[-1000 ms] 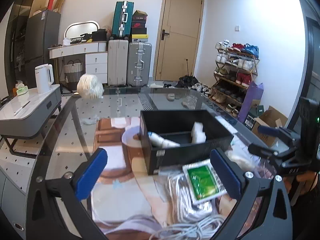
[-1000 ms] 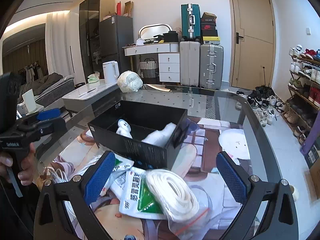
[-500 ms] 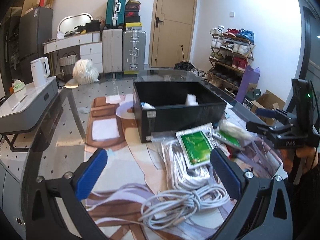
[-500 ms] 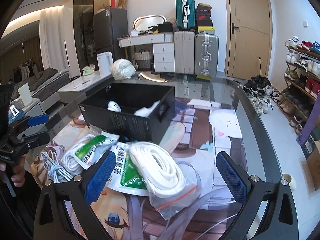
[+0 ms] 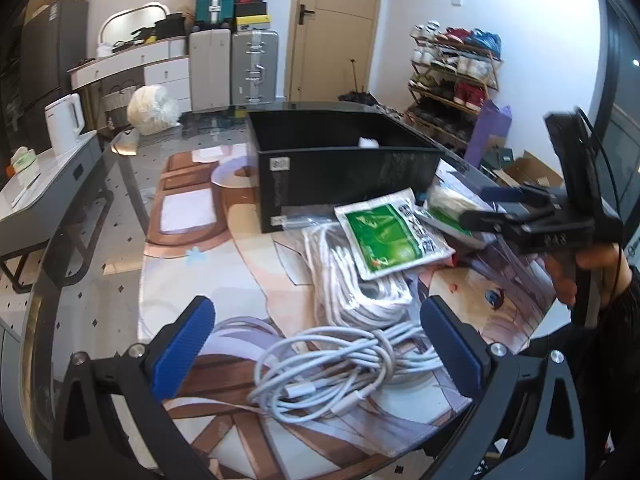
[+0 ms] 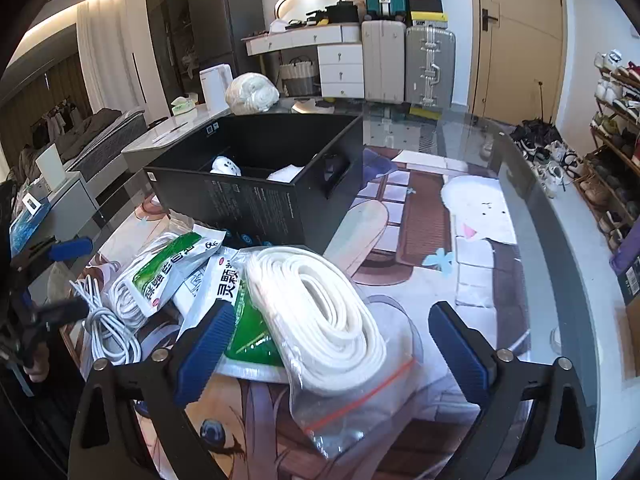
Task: Organize soft objects
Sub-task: 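Grasp clear bag of white rope with right gripper while left gripper reaches white cable bundle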
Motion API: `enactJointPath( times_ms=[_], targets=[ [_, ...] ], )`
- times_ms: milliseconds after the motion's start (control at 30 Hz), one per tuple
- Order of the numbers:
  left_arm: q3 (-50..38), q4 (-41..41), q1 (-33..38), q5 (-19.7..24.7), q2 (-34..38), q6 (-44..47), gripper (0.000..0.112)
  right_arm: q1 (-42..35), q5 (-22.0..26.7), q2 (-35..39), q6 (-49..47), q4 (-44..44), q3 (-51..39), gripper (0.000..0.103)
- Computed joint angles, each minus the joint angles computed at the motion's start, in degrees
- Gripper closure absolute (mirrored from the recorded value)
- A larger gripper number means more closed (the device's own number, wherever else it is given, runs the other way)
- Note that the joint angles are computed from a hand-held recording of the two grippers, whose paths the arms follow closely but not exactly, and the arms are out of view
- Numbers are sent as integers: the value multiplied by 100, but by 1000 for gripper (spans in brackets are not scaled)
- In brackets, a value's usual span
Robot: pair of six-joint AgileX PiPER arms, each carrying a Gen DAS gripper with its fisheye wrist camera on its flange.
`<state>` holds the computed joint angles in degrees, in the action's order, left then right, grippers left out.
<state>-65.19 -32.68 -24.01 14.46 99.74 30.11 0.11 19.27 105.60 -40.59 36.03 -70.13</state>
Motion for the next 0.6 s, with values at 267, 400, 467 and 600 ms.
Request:
enactJointPath(
  times_ms=[267,400,467,600],
  targets=[
    [-138,299,-49,209,191,-154,9,-124,669,462,-8,90,-638,29],
    [-164,271,-54,259,228,-118,9,-172,839,486,-348,426,-665,44],
    [-170,219,-59,271,218,-84,9,-183,860,456,-568,613,-609,54],
    [-170,55,-20,304,226,46,9,-163,762,325,-991,945,-389,66]
  ],
)
